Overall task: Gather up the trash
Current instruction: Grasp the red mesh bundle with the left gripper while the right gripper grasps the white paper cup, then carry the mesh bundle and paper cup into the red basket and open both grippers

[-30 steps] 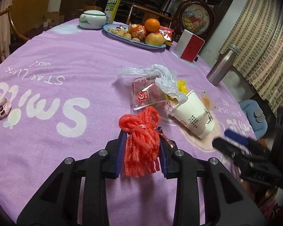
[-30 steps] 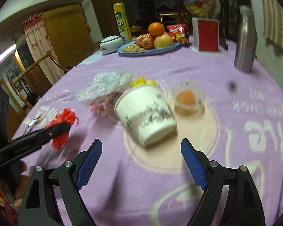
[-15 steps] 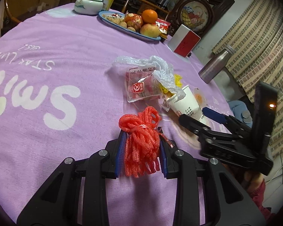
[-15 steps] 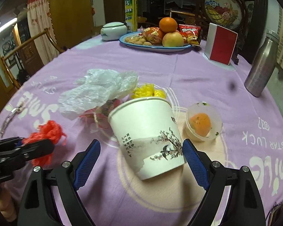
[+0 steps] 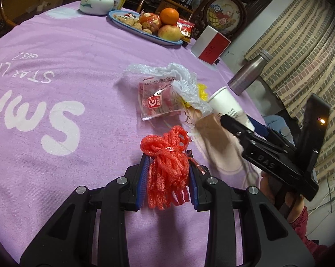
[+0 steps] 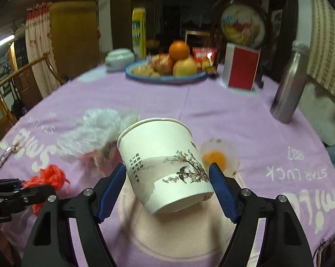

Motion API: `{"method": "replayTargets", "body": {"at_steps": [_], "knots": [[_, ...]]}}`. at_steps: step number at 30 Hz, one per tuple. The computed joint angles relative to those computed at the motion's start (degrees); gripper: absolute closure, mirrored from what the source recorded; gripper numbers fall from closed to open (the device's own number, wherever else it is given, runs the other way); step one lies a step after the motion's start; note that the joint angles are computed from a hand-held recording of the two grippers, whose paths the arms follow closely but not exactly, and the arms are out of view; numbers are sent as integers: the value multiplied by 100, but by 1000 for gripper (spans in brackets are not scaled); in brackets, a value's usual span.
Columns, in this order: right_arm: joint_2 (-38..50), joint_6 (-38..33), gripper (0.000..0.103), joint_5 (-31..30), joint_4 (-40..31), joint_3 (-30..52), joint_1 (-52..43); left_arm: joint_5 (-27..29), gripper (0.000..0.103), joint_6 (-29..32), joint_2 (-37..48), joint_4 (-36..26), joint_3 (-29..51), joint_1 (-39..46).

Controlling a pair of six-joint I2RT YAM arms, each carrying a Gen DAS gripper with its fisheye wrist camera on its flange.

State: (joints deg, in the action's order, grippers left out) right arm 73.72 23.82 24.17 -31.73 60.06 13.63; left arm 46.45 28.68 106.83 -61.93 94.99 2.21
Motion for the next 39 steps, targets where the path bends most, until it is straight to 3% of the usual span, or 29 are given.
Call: {"method": "replayTargets", "body": {"at_steps": [6, 12, 17, 22, 29, 36, 39], "knots": [[-166, -90, 27, -45, 158, -72, 65, 159, 70, -23, 59, -47, 73, 60], [-949, -191, 27, -29, 851, -522, 61, 205, 70, -150, -14, 99, -30, 124], [-1646, -168, 27, 125, 1096, -847, 363, -137, 70, -514, -463, 838, -565, 82], [-1959, -1, 27, 462, 848, -1000, 640, -536, 70, -831, -1021, 1711, -1223, 8], [-1862, 305, 27, 2, 366, -1012, 303, -891, 70, -975, -1227, 2078, -1478, -110], [-2013, 286, 27, -881, 283, -1159, -101, -1156, 70, -1088, -1030, 1959, -1296, -231], [-1951, 326, 27, -1584, 296, -1215, -388, -1290, 70, -1218, -896, 1875, -1146, -297]]}}
